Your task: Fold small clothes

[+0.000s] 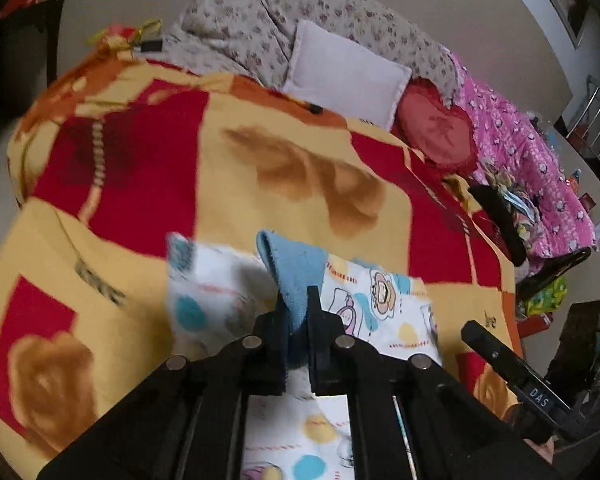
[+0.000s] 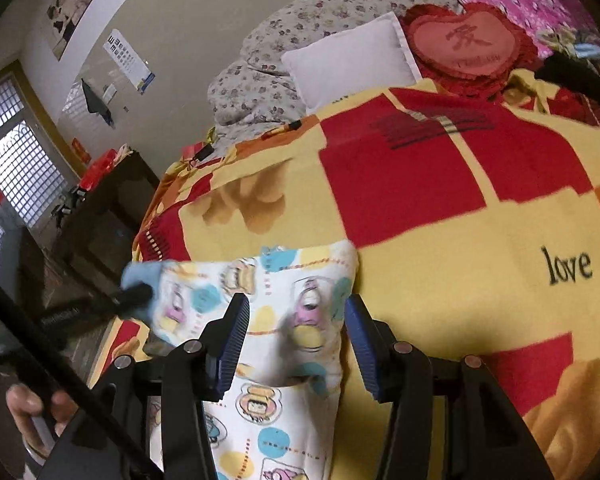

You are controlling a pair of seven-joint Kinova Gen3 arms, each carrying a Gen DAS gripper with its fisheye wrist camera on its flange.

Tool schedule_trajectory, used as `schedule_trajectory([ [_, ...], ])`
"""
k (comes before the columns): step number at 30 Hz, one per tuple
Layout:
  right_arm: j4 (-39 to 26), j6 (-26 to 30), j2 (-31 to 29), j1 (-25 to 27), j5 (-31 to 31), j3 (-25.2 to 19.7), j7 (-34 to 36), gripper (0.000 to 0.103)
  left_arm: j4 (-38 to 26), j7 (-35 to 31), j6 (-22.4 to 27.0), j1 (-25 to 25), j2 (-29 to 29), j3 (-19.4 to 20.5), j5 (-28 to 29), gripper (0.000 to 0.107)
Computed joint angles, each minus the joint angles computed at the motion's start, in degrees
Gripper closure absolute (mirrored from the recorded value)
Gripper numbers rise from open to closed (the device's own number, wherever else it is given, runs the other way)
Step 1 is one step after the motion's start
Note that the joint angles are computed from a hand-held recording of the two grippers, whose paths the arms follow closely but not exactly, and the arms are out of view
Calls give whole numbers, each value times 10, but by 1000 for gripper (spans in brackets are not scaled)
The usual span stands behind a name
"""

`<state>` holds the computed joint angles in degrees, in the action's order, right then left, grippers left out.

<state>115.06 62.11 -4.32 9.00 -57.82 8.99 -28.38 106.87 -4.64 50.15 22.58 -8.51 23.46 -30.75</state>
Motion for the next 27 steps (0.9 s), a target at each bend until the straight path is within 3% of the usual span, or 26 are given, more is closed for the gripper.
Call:
schedule_trajectory([
  [4, -8, -23, -1, -22, 7, -20, -10, 49, 11, -10, 18, 0, 7, -11, 15, 101],
  [6, -9, -45, 4, -39, 19, -35, -20, 54, 22, 1, 16, 1, 14, -12, 18, 101],
  [8, -15, -66, 14, -59, 43, -53, -36, 64, 29, 12, 21, 6, 25, -12, 12, 101],
  [14, -27, -133, 41, -109, 130, -90, -96, 65, 44, 19, 12, 23, 35, -34, 14, 101],
  [17, -36, -122, 39, -110, 146, -88, -100, 65, 44, 4, 11, 24, 29, -42, 30, 97],
  [20, -36, -101, 11, -104, 157, -76, -91, 65, 32, 25, 46, 25, 21, -25, 10, 94],
  [23, -27, -92, -20, -105, 177, -64, -83, 65, 18, 45, 83, 35, 21, -6, -19, 80],
  [25, -19, -91, -30, -110, 190, -59, -86, 65, 17, 45, 80, 40, 22, -7, -21, 74],
  [27, -11, -98, -34, -116, 203, -59, -95, 65, 11, 41, 90, 44, 38, -7, -24, 73],
])
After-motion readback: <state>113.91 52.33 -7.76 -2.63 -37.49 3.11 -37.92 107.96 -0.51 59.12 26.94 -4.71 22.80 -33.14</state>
